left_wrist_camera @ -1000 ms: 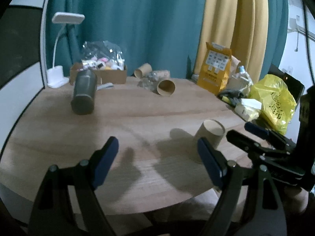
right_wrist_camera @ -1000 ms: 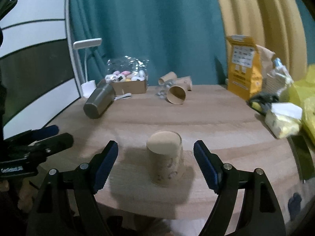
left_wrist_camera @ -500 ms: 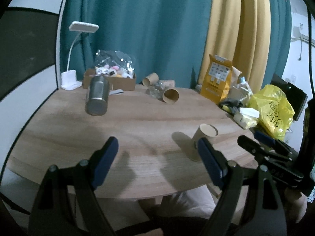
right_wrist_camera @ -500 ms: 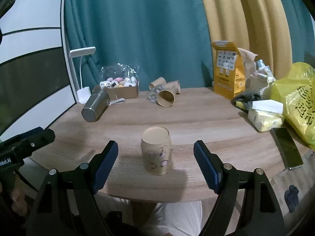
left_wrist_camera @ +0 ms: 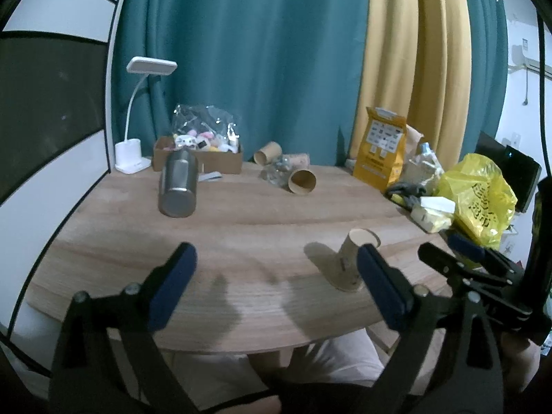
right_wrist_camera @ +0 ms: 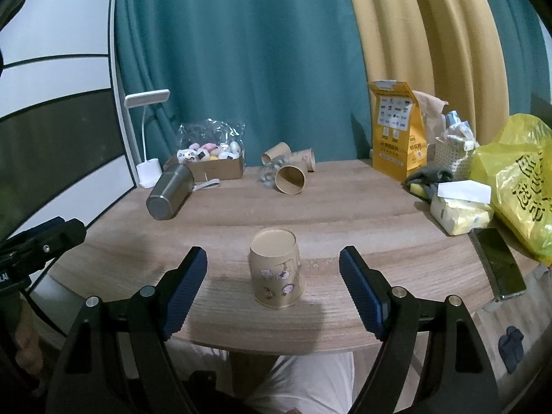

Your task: Flip cup upside down

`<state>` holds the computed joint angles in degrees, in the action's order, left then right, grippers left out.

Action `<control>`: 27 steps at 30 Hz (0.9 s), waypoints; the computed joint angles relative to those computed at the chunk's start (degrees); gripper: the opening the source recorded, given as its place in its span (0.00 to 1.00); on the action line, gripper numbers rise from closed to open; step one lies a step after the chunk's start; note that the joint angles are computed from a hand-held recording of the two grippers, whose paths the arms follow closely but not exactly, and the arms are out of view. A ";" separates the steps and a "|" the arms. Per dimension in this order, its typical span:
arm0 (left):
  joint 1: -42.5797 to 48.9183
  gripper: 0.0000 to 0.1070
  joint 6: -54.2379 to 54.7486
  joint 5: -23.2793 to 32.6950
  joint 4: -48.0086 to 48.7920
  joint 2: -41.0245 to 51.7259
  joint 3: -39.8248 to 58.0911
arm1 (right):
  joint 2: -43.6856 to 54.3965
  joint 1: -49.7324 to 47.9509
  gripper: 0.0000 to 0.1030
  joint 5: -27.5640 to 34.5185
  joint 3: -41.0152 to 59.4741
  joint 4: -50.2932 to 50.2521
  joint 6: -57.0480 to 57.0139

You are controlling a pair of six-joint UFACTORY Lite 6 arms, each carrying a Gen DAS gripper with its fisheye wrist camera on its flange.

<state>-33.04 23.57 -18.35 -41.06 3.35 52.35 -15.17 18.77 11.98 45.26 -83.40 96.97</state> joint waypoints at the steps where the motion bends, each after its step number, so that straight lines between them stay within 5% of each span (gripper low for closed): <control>1: -0.09 0.89 0.57 0.14 -0.66 0.05 0.13 | 0.11 0.17 0.79 0.25 0.02 -0.74 0.74; 27: 1.49 0.89 -1.07 1.87 1.91 -0.40 0.02 | 1.30 1.70 0.79 1.31 1.00 0.79 -0.61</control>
